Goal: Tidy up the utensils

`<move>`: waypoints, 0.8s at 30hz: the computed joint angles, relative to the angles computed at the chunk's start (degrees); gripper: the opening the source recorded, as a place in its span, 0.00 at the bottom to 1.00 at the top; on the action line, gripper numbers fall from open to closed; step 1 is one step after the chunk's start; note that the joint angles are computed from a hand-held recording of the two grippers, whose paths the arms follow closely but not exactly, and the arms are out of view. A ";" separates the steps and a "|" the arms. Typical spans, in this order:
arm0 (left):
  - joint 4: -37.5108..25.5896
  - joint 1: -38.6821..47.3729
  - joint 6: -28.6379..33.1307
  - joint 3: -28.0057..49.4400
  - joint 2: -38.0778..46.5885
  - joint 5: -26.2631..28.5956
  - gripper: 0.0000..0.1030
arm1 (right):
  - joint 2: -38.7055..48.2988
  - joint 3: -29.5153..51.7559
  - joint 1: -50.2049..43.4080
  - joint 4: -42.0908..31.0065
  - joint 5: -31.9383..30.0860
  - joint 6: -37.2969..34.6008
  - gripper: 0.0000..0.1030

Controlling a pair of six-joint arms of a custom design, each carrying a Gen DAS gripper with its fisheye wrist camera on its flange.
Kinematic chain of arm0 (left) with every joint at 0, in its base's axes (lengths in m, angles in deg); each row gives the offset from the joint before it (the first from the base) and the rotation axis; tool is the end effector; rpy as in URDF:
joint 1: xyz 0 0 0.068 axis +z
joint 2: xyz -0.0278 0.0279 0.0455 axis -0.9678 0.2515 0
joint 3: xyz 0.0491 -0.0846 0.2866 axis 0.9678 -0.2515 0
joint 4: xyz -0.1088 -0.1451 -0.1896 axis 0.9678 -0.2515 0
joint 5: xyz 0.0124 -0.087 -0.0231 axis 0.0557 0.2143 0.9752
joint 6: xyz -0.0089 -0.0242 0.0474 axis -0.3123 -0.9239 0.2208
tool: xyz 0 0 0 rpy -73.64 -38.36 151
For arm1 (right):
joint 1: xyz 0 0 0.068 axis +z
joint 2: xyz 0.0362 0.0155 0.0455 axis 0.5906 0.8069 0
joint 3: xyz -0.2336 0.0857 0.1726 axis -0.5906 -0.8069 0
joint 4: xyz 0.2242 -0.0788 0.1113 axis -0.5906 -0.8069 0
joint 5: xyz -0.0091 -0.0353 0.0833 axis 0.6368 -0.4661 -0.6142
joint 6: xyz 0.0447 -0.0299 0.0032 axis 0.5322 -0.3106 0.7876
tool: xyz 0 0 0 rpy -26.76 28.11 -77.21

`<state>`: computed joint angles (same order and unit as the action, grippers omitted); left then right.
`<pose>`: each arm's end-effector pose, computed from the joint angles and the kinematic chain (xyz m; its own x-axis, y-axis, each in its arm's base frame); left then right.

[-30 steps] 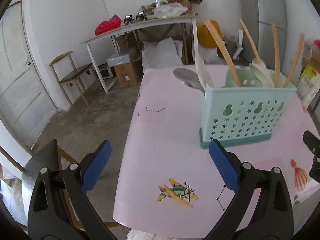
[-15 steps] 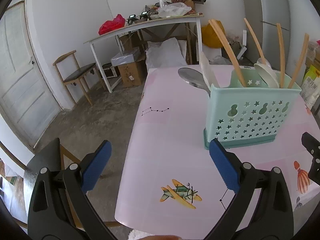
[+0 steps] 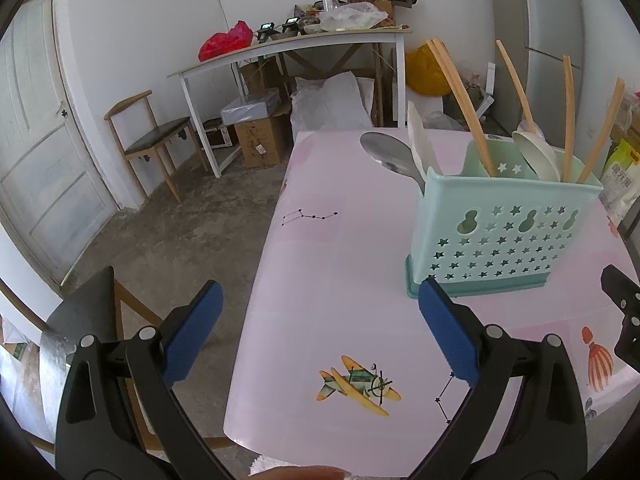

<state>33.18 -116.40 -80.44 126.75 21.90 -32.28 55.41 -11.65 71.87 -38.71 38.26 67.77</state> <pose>0.2765 -0.2121 0.2079 -0.6682 0.0325 -0.7433 -0.0840 0.9893 0.1189 0.2383 0.1462 0.1590 -0.6634 0.0655 -0.7454 0.1754 0.9820 -0.0698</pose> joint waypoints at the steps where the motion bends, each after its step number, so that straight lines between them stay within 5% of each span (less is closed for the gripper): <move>1: -0.13 -0.05 -0.08 0.10 -0.04 0.06 0.92 | 0.00 0.00 0.00 0.00 0.00 0.00 0.92; 24: 0.29 0.62 -0.55 -0.14 -0.33 1.40 0.92 | -0.03 1.23 0.63 -1.39 0.45 0.25 0.92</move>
<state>33.47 -115.77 -80.99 126.61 21.57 -30.88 55.37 -10.42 72.49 -40.10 38.71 68.02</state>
